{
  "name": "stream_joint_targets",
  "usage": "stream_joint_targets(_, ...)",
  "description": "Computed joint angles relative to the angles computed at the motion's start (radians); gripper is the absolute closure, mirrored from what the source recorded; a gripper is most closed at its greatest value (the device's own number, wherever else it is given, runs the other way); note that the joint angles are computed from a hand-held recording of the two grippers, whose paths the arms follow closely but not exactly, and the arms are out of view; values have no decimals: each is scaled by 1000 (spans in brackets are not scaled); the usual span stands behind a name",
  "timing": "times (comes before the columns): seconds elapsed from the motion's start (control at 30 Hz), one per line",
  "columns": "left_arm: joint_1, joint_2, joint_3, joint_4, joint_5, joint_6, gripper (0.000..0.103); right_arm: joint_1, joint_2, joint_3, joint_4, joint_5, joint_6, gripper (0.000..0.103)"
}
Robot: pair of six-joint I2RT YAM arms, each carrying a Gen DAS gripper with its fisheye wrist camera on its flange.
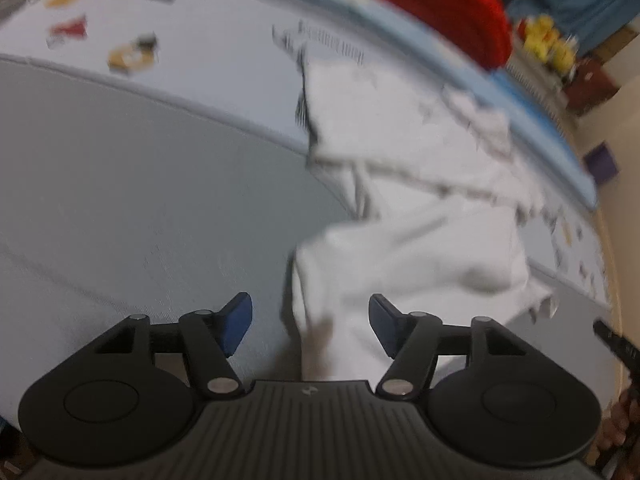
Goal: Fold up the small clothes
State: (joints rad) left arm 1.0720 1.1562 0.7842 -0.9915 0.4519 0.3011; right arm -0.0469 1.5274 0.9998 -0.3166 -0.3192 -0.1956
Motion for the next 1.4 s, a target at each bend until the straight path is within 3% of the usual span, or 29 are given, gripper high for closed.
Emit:
stream_joint_targets(0.07,-77,19,-21,24,-63,-62,33,23,66,44,-8,21,3,68)
stream_joint_targets(0.17,-161,25,-41,68,-104,-123,33,63,165,107,-1,52,-4,59)
stream_joint_targets(0.47,-288,57,-70,115,-213,-134,36,109,467,364,-64,96,174,54)
stream_joint_targets(0.53,-308,66,-73,127,-226,-127,46,108,518,417,-106,79,208,54)
stream_joint_targets(0.63,-331,87,-76,142,-236,-111,73,117,556,447,-131,80,210,55)
stream_joint_targets(0.7,-342,87,-82,154,-242,-95,85,130,558,435,-118,103,170,60)
stream_joint_targets(0.77,-356,80,-92,167,-251,-86,91,136,562,432,-121,103,123,102)
stream_joint_targets(0.83,-366,64,-100,172,-251,-79,93,143,532,389,-83,123,94,103)
stream_joint_targets(1.0,-355,-7,-117,164,-214,-56,97,106,405,295,-25,56,64,103)
stream_joint_targets(1.2,-276,-109,-113,87,-95,24,98,-24,210,245,-90,-5,59,103)
stream_joint_targets(1.4,-130,-130,-92,-73,-25,293,98,-183,77,198,-282,8,-40,103)
